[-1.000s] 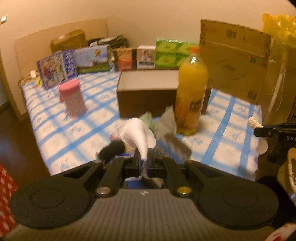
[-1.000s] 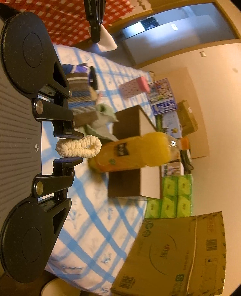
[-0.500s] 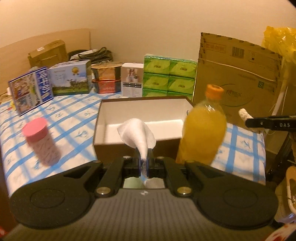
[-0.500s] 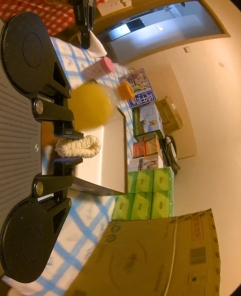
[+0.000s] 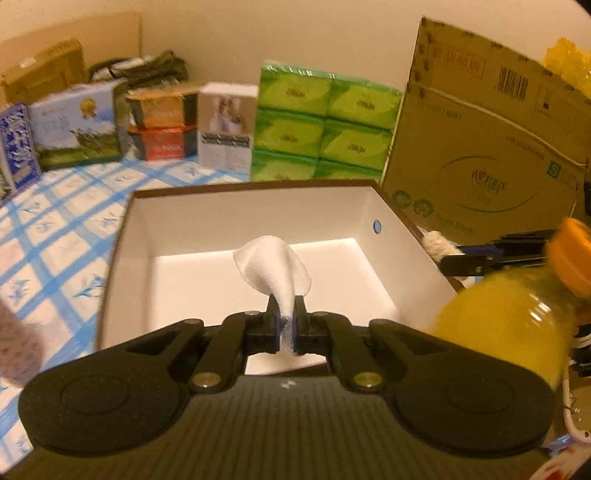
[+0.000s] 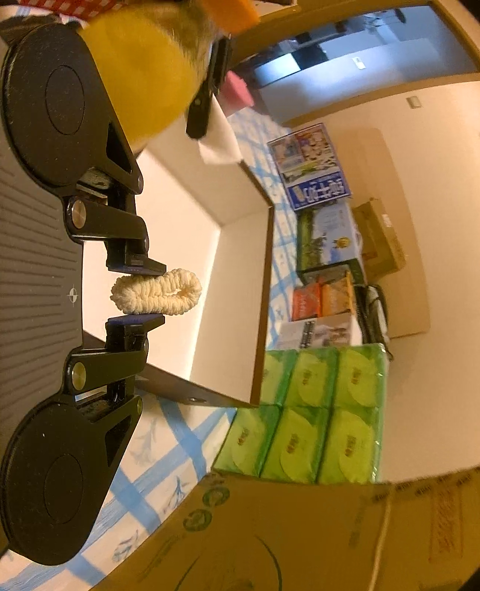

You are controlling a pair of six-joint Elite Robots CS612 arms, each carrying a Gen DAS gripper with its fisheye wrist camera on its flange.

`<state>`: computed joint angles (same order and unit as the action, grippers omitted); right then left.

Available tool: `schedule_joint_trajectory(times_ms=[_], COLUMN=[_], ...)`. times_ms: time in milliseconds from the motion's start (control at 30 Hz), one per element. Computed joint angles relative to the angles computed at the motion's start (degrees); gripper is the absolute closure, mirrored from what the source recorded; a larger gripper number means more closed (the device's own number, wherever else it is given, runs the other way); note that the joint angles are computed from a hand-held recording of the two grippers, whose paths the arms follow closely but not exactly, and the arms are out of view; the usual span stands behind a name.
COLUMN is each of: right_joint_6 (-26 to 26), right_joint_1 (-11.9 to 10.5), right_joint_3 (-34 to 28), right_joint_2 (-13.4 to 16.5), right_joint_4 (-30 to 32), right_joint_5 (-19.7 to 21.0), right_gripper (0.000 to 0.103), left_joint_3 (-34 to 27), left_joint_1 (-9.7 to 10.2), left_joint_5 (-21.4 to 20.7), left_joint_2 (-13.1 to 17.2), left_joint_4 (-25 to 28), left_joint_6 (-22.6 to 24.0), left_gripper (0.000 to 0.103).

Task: Organize soft objects
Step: 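Carry the hair tie and napkin into the brown box and open both tools, then move both open tools back to the pile of socks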

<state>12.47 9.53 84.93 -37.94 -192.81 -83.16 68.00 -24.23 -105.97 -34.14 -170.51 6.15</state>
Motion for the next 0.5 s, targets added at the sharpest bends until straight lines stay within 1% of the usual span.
schedule_joint_trajectory(times_ms=[33,67,100,133,167,200,233,333,500], right_joint_6=[-0.21,-0.14,0.24,0.96,1.99,2.82,3.92,4.49,4.8], right_joint_1=[-0.02,-0.04,-0.14,-0.28,-0.37,-0.39,-0.41,-0.47,-0.35], right_joint_3=[-0.72,-1.37,-2.12,-2.72,-3.24,-3.72,-4.08,-4.51,-3.24], right_joint_2=[0.45,0.88,1.36,1.69,1.95,2.26,2.58,2.74,1.87], right_joint_4=[0.44,0.6,0.82,1.16,1.59,1.3,0.41,0.41,0.24], right_joint_5=[0.15,0.18,0.59,1.24,1.55,1.24,0.87,0.4,-1.19], right_gripper=[0.083,0.082,0.081,0.068,0.049,0.042,0.039,0.039,0.039], left_joint_3=[-1.37,-2.42,-3.54,-4.26,-4.95,-5.33,-5.72,-6.09,-5.28], left_joint_1=[-0.08,-0.15,-0.2,-0.25,-0.33,-0.42,-0.49,-0.34,0.2], left_joint_5=[-0.3,-0.29,-0.47,-0.51,-0.21,0.26,0.72,0.71,0.61], left_joint_2=[0.69,1.21,1.84,2.25,2.65,2.87,3.05,3.21,2.6], left_joint_4=[1.71,3.07,4.07,4.51,5.0,5.29,5.72,5.92,5.31], left_joint_6=[-0.07,-0.33,-0.57,-0.63,-0.69,-0.76,-0.86,-1.35,-2.33], left_gripper=[0.094,0.088,0.085,0.077,0.069,0.065,0.062,0.061,0.06])
